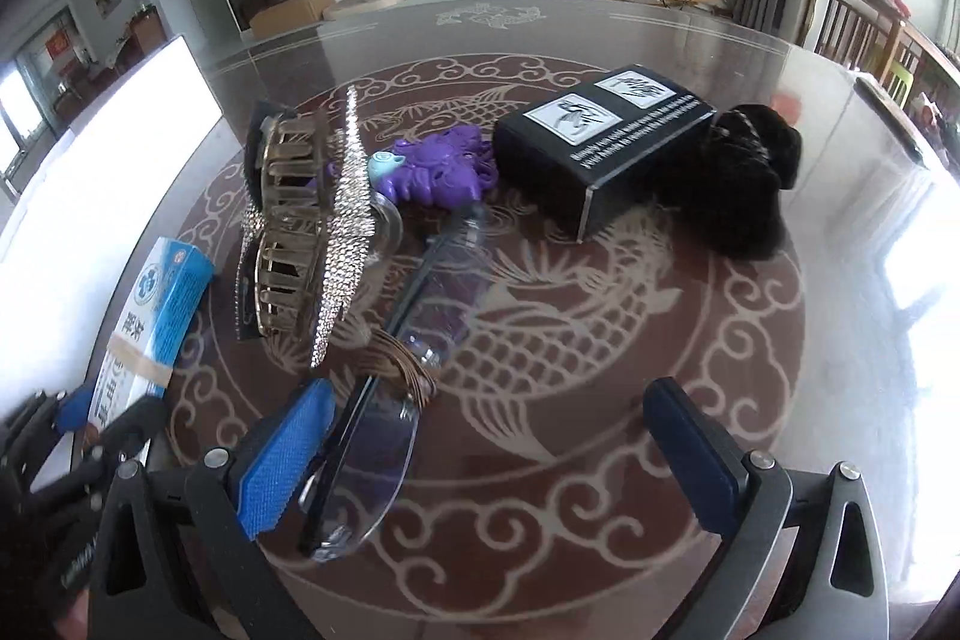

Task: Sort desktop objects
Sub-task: 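Hold the ointment box in the left gripper while the right gripper grasps the clear glasses, then lift the ointment box and glasses and carry both toward the white bin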

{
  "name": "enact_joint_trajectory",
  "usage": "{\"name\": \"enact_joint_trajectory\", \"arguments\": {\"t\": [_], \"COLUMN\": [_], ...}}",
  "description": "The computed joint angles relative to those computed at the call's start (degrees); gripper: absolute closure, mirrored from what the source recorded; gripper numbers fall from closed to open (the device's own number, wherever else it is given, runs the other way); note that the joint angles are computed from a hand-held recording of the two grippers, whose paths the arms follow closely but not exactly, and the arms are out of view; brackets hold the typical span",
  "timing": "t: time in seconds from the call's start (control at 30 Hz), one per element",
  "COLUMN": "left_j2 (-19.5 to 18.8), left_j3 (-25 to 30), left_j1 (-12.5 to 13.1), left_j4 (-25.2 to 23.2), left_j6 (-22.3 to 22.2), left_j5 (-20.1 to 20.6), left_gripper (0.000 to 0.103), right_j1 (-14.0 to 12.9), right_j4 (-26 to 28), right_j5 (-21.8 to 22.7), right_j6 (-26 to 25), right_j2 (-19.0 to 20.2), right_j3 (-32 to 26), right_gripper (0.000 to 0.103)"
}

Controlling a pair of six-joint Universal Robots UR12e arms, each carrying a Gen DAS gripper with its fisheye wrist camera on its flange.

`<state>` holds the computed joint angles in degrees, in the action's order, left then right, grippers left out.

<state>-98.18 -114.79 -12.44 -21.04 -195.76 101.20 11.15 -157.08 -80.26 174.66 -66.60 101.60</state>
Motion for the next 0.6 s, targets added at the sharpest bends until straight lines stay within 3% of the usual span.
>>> {"name": "enact_joint_trajectory", "arguments": {"t": [0.13,0.27,0.6], "left_j2": [-0.1,0.0,-0.06], "left_j3": [0.14,-0.03,0.23], "left_j1": [0.01,0.17,-0.19], "left_j4": [-0.14,0.07,-0.59], "left_j6": [0.07,-0.16,-0.02], "left_j5": [0.0,-0.49,0.95], "left_gripper": [0.061,0.062,0.058], "right_j1": [-2.2,-1.36,-0.74], "right_j4": [-0.92,-2.16,-6.27], "right_j5": [3.05,0.42,-0.47], "right_j6": [-4.41,-9.22,-8.7], "right_j2": [-2.41,-2.42,-1.91], "right_j3": [3.65,4.67,5.89], "right_gripper": [0.0,0.0,0.0]}}
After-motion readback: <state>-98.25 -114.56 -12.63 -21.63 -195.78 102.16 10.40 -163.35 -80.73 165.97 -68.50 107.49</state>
